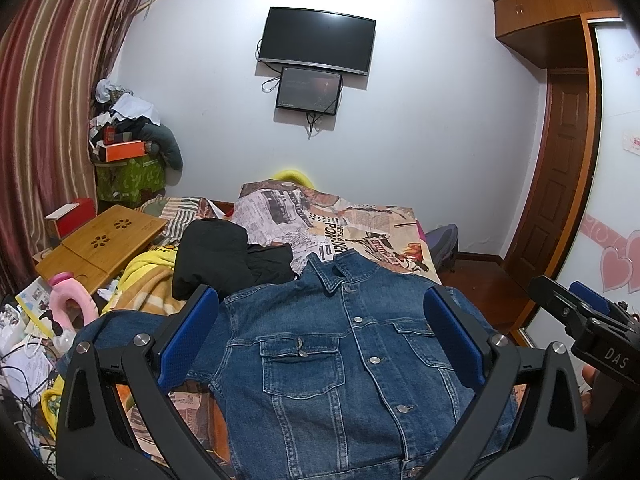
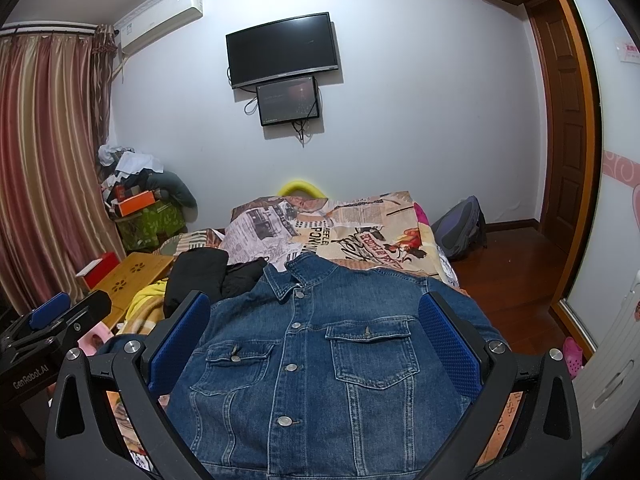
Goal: Fold large clothes
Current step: 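Grasp the jacket sleeve with the left gripper and lift it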
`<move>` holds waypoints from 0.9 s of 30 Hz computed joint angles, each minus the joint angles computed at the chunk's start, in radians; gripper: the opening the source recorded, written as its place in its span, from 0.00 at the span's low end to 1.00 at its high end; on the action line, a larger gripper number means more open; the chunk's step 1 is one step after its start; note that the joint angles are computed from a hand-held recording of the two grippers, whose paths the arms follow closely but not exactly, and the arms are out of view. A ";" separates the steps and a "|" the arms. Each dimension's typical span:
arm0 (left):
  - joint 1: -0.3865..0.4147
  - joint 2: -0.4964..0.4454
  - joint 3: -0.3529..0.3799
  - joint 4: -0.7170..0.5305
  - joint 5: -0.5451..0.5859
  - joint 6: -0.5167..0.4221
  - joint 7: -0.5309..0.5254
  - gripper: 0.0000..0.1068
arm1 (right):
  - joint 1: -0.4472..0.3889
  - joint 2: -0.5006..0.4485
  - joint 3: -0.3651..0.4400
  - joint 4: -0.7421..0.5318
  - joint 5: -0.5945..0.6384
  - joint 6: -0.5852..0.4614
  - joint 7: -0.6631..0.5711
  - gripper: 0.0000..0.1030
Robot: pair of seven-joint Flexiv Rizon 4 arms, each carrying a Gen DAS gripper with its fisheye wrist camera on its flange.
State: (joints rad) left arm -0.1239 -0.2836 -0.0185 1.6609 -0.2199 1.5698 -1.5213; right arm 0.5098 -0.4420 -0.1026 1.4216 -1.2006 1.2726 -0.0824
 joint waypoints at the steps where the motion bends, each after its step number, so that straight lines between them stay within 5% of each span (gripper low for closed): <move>1: 0.002 -0.002 0.000 -0.003 -0.001 -0.002 0.001 0.96 | 0.000 -0.002 0.002 -0.002 0.005 -0.003 -0.004 1.00; 7: -0.011 -0.036 0.080 -0.058 0.044 -0.032 -0.069 0.96 | 0.007 -0.021 0.000 -0.022 0.036 -0.022 -0.035 1.00; 12: -0.095 -0.100 0.319 -0.159 0.191 -0.115 -0.304 0.96 | 0.011 -0.046 0.004 -0.050 0.091 -0.058 -0.086 1.00; 19: -0.047 -0.188 0.432 -0.256 0.312 -0.314 -0.515 0.96 | 0.006 -0.135 0.032 -0.157 0.297 -0.142 -0.279 1.00; 23: 0.016 -0.222 0.415 -0.265 0.330 -0.389 -0.597 0.96 | 0.008 -0.185 0.033 -0.229 0.412 -0.190 -0.375 1.00; 27: 0.160 -0.233 0.275 -0.212 0.236 -0.408 -0.579 0.96 | 0.009 -0.232 0.043 -0.309 0.508 -0.254 -0.466 1.00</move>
